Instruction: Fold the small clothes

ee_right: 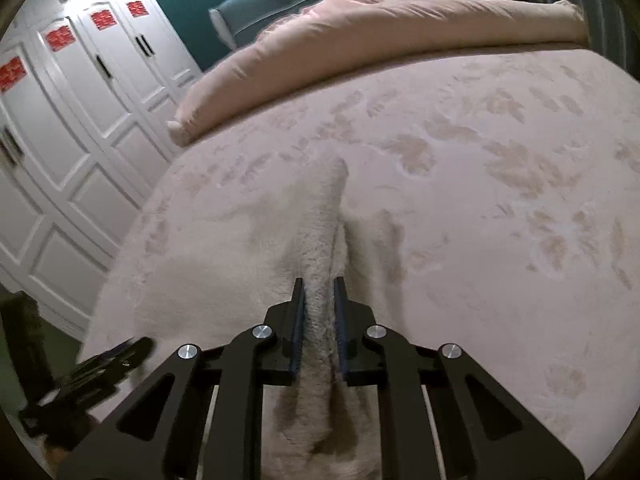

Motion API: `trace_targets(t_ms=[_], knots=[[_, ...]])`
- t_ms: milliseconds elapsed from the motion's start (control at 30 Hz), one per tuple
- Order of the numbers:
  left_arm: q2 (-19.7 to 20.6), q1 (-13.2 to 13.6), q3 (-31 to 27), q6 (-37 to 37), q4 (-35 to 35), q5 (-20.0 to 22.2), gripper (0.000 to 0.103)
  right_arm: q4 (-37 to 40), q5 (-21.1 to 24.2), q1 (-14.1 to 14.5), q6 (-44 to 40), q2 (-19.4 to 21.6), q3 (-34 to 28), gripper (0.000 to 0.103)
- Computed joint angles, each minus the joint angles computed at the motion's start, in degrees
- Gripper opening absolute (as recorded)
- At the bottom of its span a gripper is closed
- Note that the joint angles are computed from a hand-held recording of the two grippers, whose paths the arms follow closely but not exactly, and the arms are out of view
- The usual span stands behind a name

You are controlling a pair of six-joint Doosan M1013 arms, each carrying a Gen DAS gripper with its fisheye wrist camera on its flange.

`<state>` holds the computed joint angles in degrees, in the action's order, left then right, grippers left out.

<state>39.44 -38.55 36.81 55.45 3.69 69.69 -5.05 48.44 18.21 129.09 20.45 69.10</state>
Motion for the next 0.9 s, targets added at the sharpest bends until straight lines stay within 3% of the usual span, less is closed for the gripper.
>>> trace_targets(t_ms=[67,167,300,433,567,667,767,900], knots=[[-0.54,0.52,1.81,-0.9,-2.21,-1.15,0.058,1.41,4.2,-0.36,-0.22,1.82,-0.26,0.014],[-0.44,-0.06,1.42,-1.93,-0.03,-0.42,0.059,3.04,3.56,-0.81,0.57,1.46,-0.2,0.017],[-1.97,-0.67,1.96,-3.48,1.05,-0.88,0.054,1.52,1.25,0.04,0.73,-2.4,0.78,0.017],[-4.98,-1.79,5.09,-3.19,1.9,-3.06,0.054,2.13,2.48,2.19,-4.13,-5.2,1.95,0.014],[-3.79,-2.76,4.25,-3.62,3.65,2.32,0.054,-1.43,8.52,4.19,-5.7,-4.0,1.35,0.004],[-3.27,-2.69,5.03,-5.39,4.26,5.18,0.056,-2.26,12.36,3.87,-3.25,-3.06,2.37,0.0],[-4.18,-2.12,8.3,-6.34,2.4,3.55,0.061,-0.77,12.97,2.82,-1.44,-3.26,4.92,0.0],[-4.09,-3.05,9.1,-5.78,6.16,3.25,0.064,-0.16,13.98,2.97,-2.02,-2.89,5.8,0.0]])
